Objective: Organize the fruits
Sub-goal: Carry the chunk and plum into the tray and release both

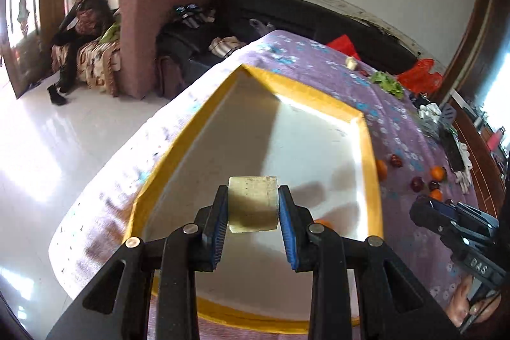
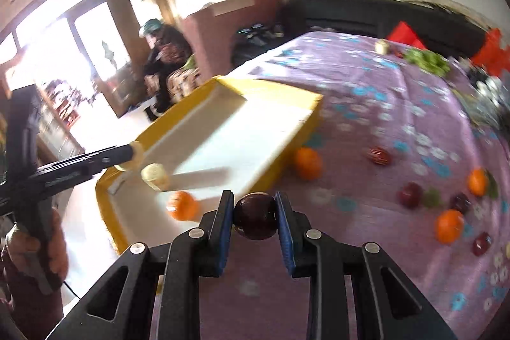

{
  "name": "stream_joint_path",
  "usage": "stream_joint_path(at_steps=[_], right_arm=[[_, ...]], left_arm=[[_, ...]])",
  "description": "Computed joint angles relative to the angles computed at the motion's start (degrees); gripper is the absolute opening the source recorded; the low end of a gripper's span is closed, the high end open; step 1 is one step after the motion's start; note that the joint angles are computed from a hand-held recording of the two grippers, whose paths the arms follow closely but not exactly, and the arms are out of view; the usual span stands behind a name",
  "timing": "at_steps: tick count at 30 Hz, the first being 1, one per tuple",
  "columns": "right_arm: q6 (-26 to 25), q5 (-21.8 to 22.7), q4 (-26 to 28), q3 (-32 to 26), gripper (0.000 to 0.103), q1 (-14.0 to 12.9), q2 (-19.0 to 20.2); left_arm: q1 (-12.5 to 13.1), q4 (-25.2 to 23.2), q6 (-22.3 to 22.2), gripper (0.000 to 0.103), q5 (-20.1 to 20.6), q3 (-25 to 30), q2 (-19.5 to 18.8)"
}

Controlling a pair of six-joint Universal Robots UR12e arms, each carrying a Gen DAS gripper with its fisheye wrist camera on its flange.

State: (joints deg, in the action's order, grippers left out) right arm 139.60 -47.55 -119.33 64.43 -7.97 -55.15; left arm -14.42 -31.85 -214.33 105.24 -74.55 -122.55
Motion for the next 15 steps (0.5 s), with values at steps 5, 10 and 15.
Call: stream_joint_path(at_steps=[5,10,15], right_arm=[[-4.25,-0.37,3.15,1.27,0.03,1.95,-1.01],[-7.13,-2.08,5.68,2.07,0.03,3.7,-1.34],[-8.98,-3.59,7.55,2.53,0.03,4.82,-1.45]], left_arm=[[0.73,-0.02,-1.67,0.029,-0.21,-1.95,0.83],[1.02,0.34,-1.3,0.029,-0.29,-2.75,0.99],[1.27,-0.9,-2.08,0.029,-0.68,-2.82,0.88]])
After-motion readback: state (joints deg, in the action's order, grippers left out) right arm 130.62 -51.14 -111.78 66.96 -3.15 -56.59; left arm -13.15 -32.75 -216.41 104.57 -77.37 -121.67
